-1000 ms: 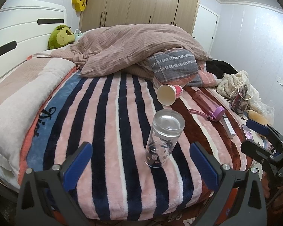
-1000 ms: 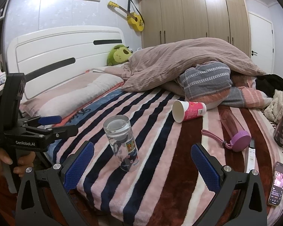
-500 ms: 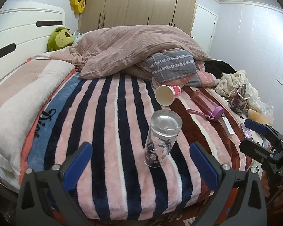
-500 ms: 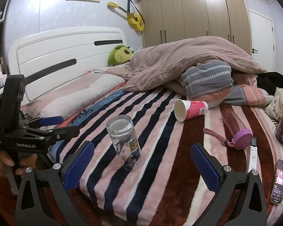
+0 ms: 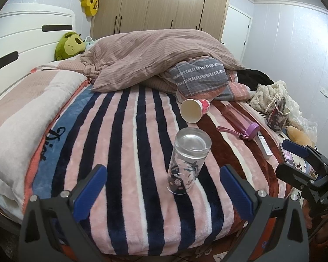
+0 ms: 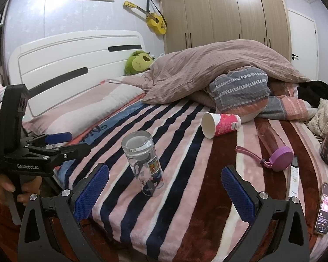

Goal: Flip cup upside down

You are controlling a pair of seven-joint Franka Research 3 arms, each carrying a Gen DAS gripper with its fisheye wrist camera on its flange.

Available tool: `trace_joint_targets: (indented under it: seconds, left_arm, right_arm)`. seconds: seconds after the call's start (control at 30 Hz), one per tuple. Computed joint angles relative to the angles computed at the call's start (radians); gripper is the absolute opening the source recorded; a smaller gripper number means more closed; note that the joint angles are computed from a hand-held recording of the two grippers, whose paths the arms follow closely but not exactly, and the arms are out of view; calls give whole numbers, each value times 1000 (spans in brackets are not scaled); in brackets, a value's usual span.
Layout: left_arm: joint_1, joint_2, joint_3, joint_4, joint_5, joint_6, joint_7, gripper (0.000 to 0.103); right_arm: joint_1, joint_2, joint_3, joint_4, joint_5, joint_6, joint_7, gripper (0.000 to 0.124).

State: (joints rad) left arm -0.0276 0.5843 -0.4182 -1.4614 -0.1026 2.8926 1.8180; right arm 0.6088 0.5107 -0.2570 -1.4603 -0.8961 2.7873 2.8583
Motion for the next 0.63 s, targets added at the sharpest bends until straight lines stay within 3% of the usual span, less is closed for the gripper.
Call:
trace_joint_targets:
  seconds: [0.63]
  left_arm:
    - [-13,0,16,6,16,-1,-15,102]
  right_arm:
    - [-2,-8,1,-8,-10,1,10,103]
